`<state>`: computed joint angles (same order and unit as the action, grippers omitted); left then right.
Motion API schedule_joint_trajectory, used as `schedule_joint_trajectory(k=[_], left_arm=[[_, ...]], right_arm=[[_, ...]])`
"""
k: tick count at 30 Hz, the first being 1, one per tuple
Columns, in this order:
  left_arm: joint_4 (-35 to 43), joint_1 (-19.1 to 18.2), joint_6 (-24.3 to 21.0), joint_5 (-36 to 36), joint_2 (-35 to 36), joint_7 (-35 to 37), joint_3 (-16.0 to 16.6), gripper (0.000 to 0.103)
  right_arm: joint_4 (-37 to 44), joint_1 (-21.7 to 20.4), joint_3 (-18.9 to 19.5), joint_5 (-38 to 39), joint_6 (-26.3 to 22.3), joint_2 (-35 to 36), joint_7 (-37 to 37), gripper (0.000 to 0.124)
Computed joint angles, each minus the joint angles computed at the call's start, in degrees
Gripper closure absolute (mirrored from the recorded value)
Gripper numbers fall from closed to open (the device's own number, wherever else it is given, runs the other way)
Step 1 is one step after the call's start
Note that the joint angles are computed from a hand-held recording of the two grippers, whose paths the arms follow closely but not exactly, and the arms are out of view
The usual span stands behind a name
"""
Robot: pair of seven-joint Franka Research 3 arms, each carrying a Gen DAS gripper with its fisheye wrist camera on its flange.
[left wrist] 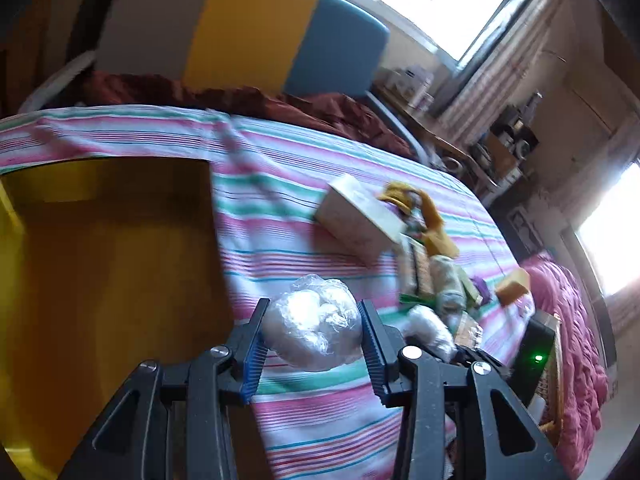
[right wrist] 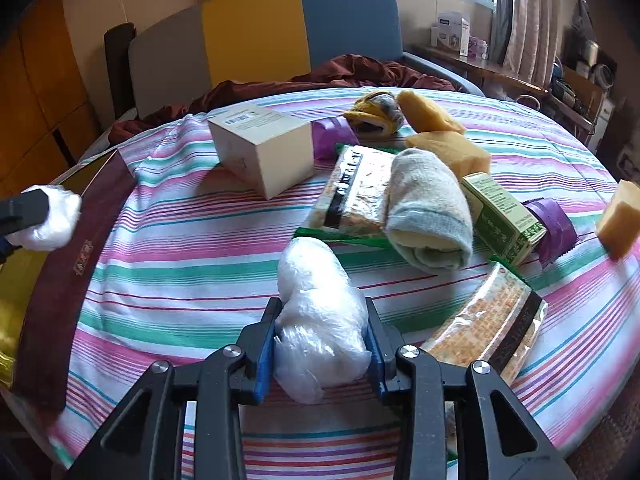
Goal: Organize objects
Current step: 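Carry the cotton ball into the gold tray and open the left tool while right holds bundle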
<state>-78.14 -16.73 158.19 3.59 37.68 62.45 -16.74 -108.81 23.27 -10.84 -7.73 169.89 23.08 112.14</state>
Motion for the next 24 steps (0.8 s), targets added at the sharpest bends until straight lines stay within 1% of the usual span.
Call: schedule_joint_trajectory(k=[4,6,8,13,17,19,22,24], left_arm=[[-6.4,2.4,2.4,-1.0,-3.8,-2.8,1.3,0.06],[-8.1,3.4,3.0,-1.0,-4.8,-4.1,1.8,0.06],[-9.1,3.4,2.7,0.1,-5.6,-6.4,3.6,0.06],[-10.2,4.7,0.5,2.3,-6.3,-11.3,6.3,0.06],[-11.0,5.7,0.2,4.0,-6.7,-14.6,7.6,0.06],[-10.2,5.3,-1.3,6.0,-6.3,-16.9,9.3,0.06],[-8.0,5.8,-3.3,7.5,-4.8,-19.3,10.2,0.06],[-6.8,5.9,-4.3,8.5,-4.0,-20.9,10.7,0.06]], right_arm=[[0.6,1.0,-0.4,-1.0,-1.3,0.1,0.7,0.086],[1.0,0.7,0.3,-0.8,-1.9,0.1,0.5,0.086],[1.2,0.1,1.2,-0.4,-2.4,0.0,0.1,0.086],[1.9,-0.2,2.9,0.2,-3.3,0.1,-1.1,0.086],[2.4,-0.1,3.8,0.7,-3.7,0.0,-2.0,0.086],[2.6,-0.2,4.3,1.2,-3.5,-0.1,-2.4,0.086],[2.9,0.1,4.6,1.3,-2.9,-0.5,-3.0,0.086],[3.1,-0.2,5.6,2.0,-2.2,-1.0,-4.3,0.086]])
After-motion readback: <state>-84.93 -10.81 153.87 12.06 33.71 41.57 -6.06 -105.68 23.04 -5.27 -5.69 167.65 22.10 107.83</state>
